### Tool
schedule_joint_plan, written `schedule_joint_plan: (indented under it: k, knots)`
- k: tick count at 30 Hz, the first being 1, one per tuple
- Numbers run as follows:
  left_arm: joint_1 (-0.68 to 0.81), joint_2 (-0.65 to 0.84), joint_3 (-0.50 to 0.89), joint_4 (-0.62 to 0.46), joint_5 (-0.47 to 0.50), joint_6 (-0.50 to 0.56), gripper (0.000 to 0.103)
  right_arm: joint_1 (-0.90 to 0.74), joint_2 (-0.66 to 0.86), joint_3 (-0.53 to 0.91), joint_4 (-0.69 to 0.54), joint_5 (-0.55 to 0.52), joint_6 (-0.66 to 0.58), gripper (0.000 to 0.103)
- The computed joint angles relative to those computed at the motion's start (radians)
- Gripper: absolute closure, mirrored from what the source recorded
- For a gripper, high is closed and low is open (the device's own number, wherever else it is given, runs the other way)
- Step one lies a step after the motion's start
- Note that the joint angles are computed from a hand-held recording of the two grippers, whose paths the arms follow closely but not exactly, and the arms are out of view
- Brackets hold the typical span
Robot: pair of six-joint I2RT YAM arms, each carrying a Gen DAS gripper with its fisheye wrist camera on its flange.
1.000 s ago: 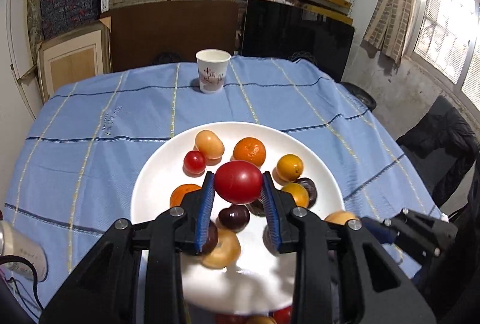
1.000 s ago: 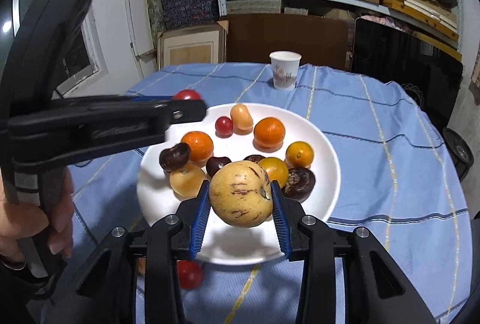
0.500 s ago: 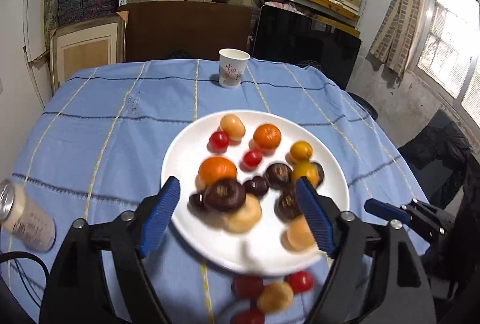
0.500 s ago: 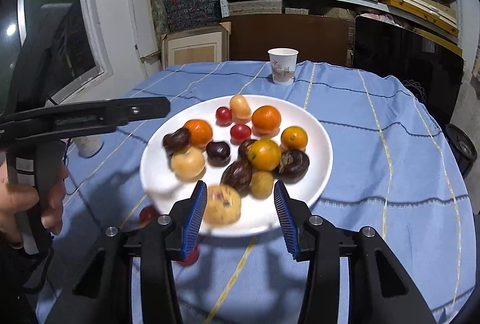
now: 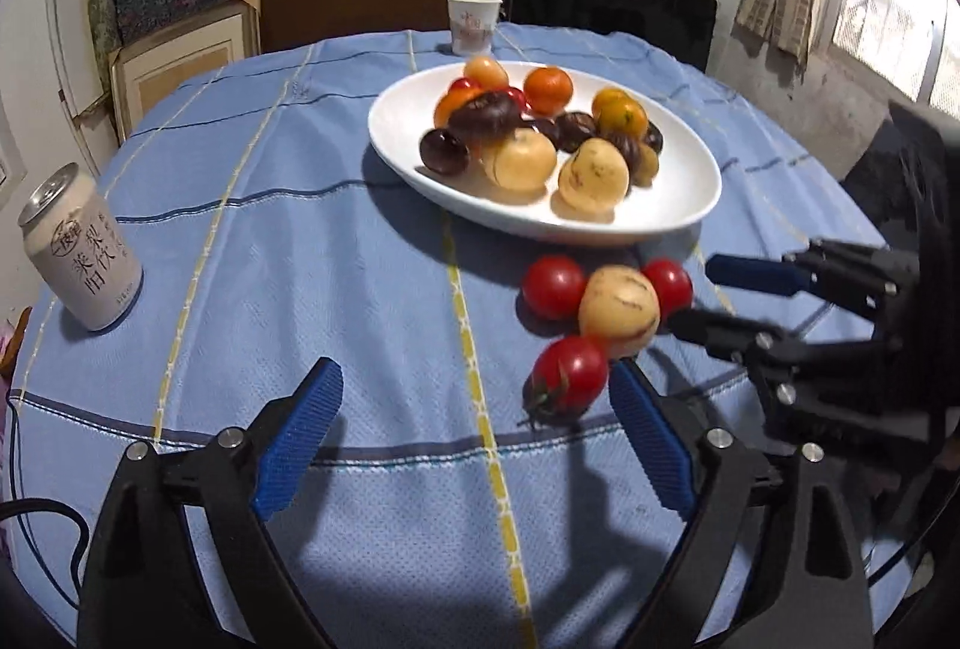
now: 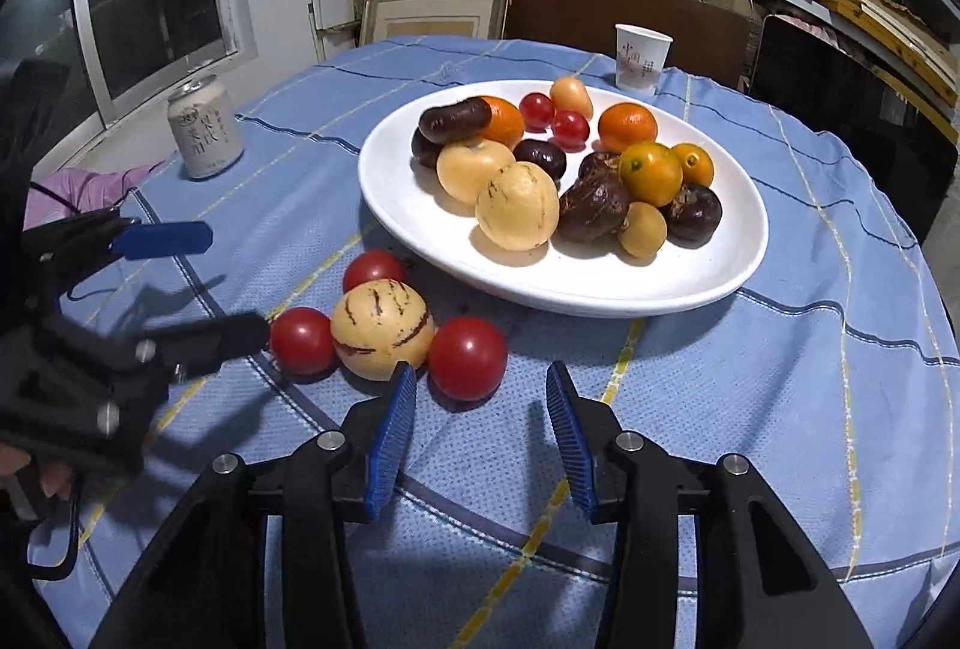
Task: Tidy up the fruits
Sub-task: 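Grasp a red tomato with the right gripper, then grasp another red tomato with the left gripper while the right holds its tomato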
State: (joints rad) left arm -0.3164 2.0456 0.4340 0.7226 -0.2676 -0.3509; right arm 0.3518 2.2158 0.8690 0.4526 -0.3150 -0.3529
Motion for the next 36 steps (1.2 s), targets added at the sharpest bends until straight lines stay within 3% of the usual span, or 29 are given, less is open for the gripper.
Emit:
schedule_joint_plan:
  k: [7,10,14,20,26,33,36]
  knots:
    - [-0.047,0.058,0.028,0.014,-0.028,0.026,0.015,0.034,0.051,0.067,-0.022,0.036,0.034,0.059]
    - [-0.019,0.063,0.032,0.012,0.008,0.020,0.015,0.027,0.060,0.086,-0.049,0.001,0.028,0.074]
    - [-0.003,0.073,0.060,-0.023,0.025,0.019,0.015,-0.008,0.019,0.018,0.016,-0.047,0.044,0.074]
    - [-0.009,0.073,0.075,-0.040,-0.037,-0.001,0.016,-0.102,-0.040,-0.080,0.055,-0.179,0.032,0.074]
    - [-0.038,0.081,0.101,-0.069,-0.064,0.033,0.037,-0.149,-0.003,-0.044,0.025,-0.226,0.069,0.073]
    - [-0.030,0.090,0.113,-0.075,-0.016,0.052,0.057,-0.156,-0.004,-0.052,0.040,-0.244,0.066,0.072]
    - [-0.033,0.092,0.116,-0.076,-0.015,0.053,0.058,-0.159,-0.004,-0.051,0.038,-0.247,0.065,0.072]
